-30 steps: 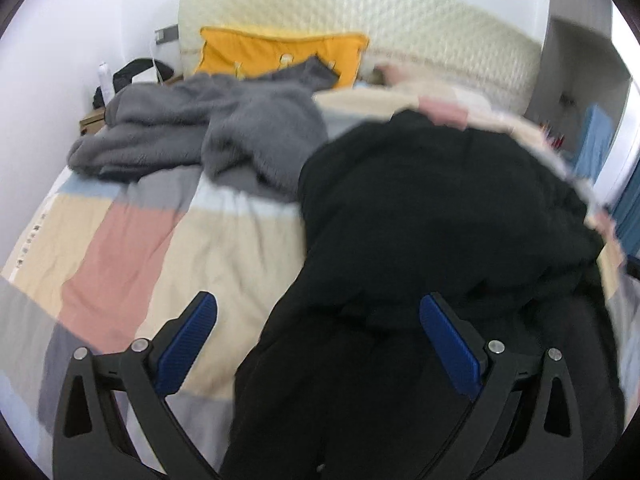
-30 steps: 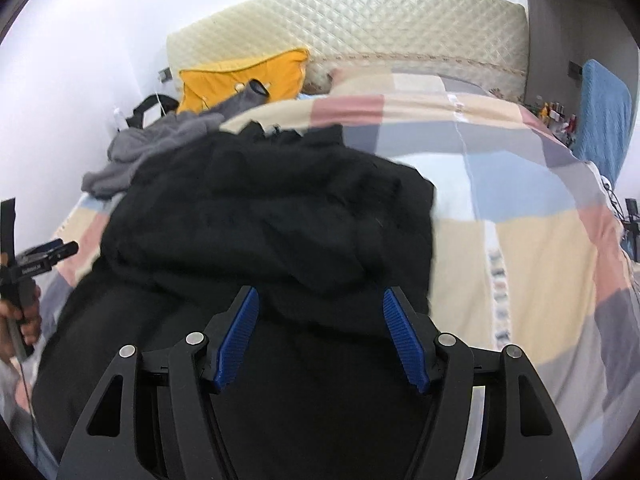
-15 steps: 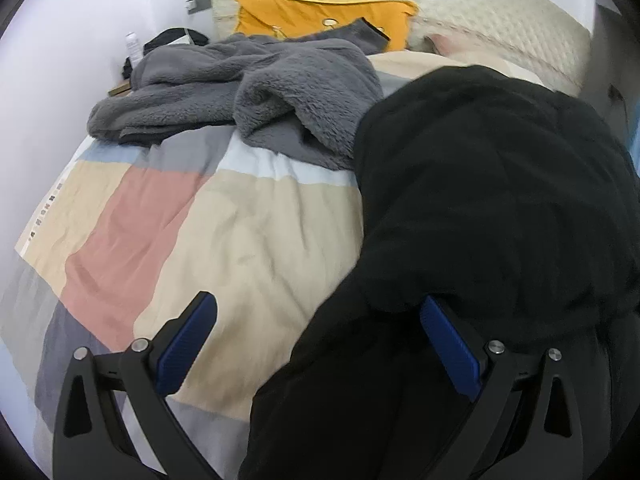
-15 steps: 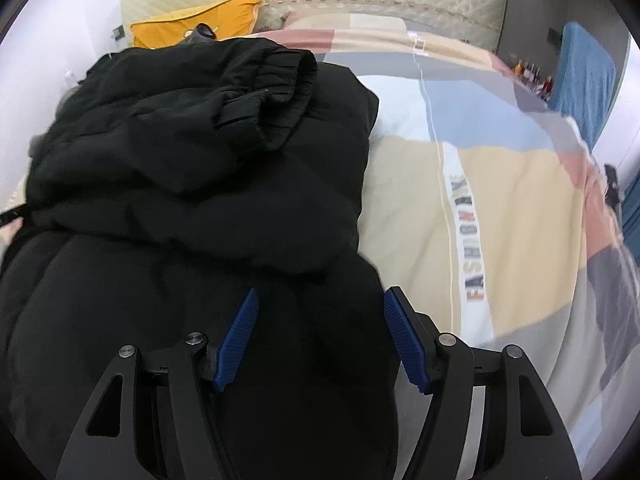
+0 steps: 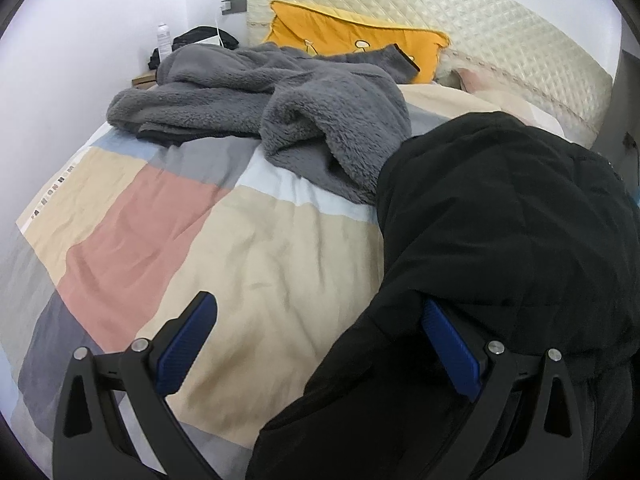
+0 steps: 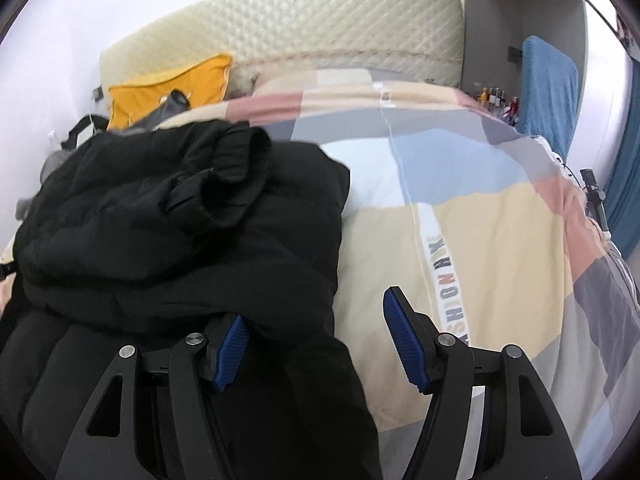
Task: Fold large clothes
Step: 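Position both open grippers at the hem edge of the black jacket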
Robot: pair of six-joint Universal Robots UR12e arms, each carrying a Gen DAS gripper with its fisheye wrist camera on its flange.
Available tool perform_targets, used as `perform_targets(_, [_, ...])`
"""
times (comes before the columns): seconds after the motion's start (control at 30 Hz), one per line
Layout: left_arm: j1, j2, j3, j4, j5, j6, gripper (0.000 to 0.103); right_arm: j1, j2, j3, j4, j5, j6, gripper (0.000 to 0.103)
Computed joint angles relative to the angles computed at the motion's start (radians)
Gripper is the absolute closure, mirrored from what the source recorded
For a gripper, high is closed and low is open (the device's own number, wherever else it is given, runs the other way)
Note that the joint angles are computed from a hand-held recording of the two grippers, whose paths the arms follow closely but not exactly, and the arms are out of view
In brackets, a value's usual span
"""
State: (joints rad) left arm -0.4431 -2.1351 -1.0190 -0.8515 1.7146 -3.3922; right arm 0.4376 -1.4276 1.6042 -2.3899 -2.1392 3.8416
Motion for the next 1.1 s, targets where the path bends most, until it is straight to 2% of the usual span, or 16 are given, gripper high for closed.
perform_targets(0.1, [0.001, 0.000, 0.001, 0.003, 0.005, -0.002, 0.002, 0.006, 0.005, -0.004, -0.018, -0.031, -0.009, 0.041])
perform_targets(0.23, [0.003, 0.002, -0.001, 0.008, 0.011, -0.007, 0.002, -0.003, -0.001, 0.003, -0.034, -0.020, 0.030, 0.041])
perform_targets(0.37, [0.007, 0.001, -0.001, 0.006, 0.014, -0.019, 0.002, 0.000, -0.003, 0.006, -0.008, -0.040, 0.025, 0.040])
perform_targets(0.57, [0.008, -0.007, 0.002, -0.009, 0.020, -0.001, 0.001, -0.017, -0.007, 0.026, 0.035, 0.007, 0.045, 0.038])
perform_targets(0.73, [0.019, 0.012, -0.016, -0.005, -0.032, -0.021, 0.002, -0.031, -0.025, 0.038, 0.046, 0.079, 0.096, 0.038])
perform_targets(0.93, [0.039, 0.077, -0.091, 0.058, -0.128, -0.070, 0.002, -0.003, -0.039, 0.028, 0.064, 0.076, 0.089, 0.035])
perform_targets(1.03, [0.049, 0.123, -0.142, 0.098, -0.186, -0.069, 0.002, 0.015, -0.050, 0.024, 0.059, 0.079, 0.086, 0.035])
perform_targets(1.1, [0.052, 0.148, -0.167, 0.113, -0.211, -0.053, 0.002, 0.022, -0.063, 0.028, 0.034, 0.112, 0.083, 0.035])
